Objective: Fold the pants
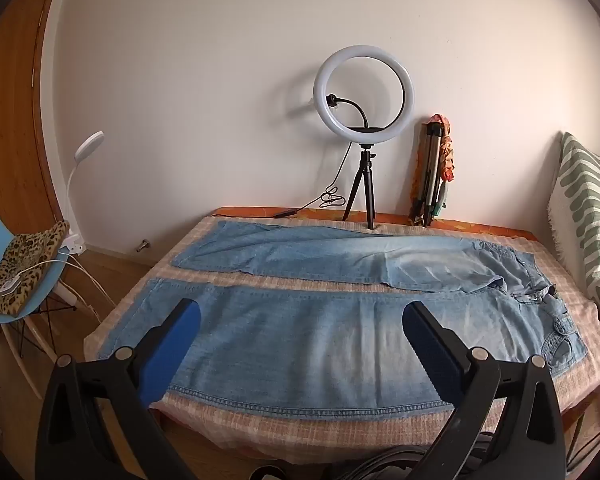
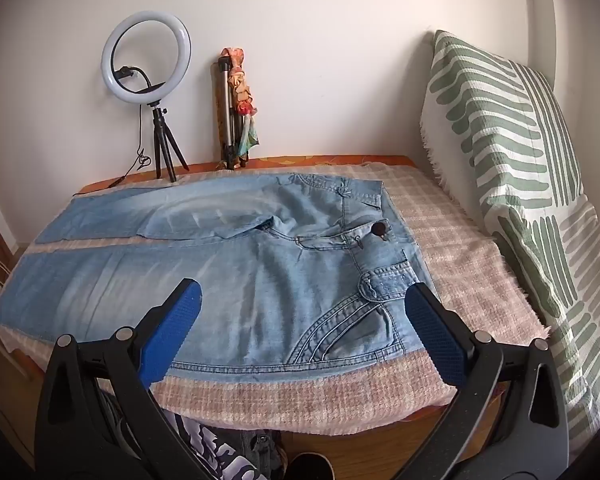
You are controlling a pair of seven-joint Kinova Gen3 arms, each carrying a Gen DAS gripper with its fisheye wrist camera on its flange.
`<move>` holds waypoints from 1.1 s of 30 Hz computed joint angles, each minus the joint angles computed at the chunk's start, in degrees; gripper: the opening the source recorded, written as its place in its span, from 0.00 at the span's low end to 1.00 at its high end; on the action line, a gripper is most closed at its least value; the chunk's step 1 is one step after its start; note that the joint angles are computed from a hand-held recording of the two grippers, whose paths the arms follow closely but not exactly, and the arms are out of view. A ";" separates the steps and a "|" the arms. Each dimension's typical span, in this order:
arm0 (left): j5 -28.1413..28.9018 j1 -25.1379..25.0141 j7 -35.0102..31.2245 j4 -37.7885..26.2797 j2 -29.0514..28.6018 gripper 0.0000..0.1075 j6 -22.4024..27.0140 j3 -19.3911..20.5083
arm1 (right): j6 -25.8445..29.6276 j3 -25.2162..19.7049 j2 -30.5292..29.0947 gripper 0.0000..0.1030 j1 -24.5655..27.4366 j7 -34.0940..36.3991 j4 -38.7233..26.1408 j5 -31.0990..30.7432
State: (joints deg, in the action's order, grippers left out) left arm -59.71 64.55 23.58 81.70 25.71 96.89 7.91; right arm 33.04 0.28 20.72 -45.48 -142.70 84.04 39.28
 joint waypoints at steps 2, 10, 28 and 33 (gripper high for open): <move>0.03 -0.06 -0.09 -0.01 0.03 0.95 -0.05 0.01 | 1.08 -0.25 0.24 1.00 0.10 0.89 -0.60 -0.33; 0.05 0.14 -0.02 -0.04 0.27 0.95 0.19 -0.07 | 0.55 -0.51 0.19 1.00 0.67 1.18 -0.41 -0.81; 0.45 -0.27 0.31 0.63 0.05 0.95 -0.64 0.00 | 0.77 0.04 0.96 1.00 -0.11 1.28 -0.93 -1.22; 0.67 -0.48 0.68 1.18 -0.06 0.95 -0.96 0.03 | 1.09 -0.04 1.02 1.00 -0.11 1.53 -1.28 -1.45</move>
State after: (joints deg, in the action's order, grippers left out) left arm -59.03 64.07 24.26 82.88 25.65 95.93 7.94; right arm 34.13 0.24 21.74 -45.58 -141.16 82.76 37.83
